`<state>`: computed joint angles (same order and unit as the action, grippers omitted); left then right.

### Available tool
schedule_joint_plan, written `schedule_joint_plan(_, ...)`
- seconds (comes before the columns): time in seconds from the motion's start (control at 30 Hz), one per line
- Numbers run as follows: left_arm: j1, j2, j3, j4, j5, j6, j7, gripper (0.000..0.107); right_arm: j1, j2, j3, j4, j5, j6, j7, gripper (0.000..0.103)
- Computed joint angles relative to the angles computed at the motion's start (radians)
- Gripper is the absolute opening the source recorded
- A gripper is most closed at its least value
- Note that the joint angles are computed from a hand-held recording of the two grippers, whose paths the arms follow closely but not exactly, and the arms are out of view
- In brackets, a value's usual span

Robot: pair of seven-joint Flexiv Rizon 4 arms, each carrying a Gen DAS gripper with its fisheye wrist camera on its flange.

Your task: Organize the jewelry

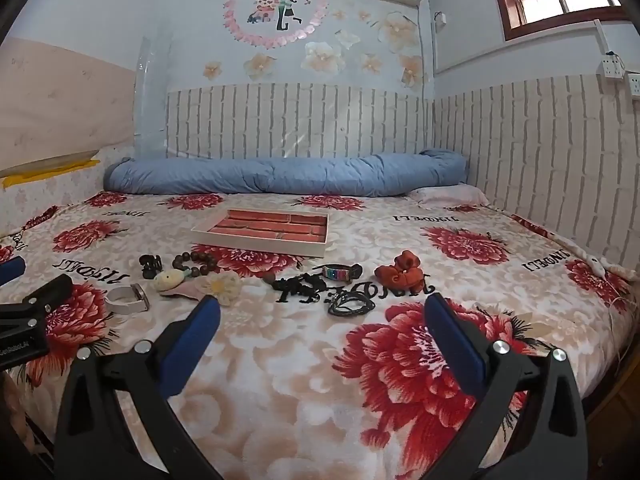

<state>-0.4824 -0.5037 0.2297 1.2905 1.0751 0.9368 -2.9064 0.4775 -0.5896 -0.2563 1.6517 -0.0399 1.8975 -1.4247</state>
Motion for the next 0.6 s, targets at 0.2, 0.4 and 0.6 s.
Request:
schedule_joint_plan(0.2, -0.002, 0.003, 0.000, -0.003, 0.003, -0.009, 0.000, 0.098, 0.003, -0.001, -0.004, 0.000, 0.003, 0.000, -0.002, 0.099)
schedule_joint_plan(0.4, 0.001, 0.022, -0.002, 0.008, 0.009, -0.011, 0.005, 0.098, 0.003, -0.001, -0.006, 0.000, 0.004, 0.000, -0.001, 0.099)
schedule_joint_plan(0.6, 0.005, 0.023, -0.011, 0.008, 0.014, -0.016, 0.005, 0.098, 0.004, -0.001, -0.006, 0.000, 0.005, 0.000, -0.002, 0.099)
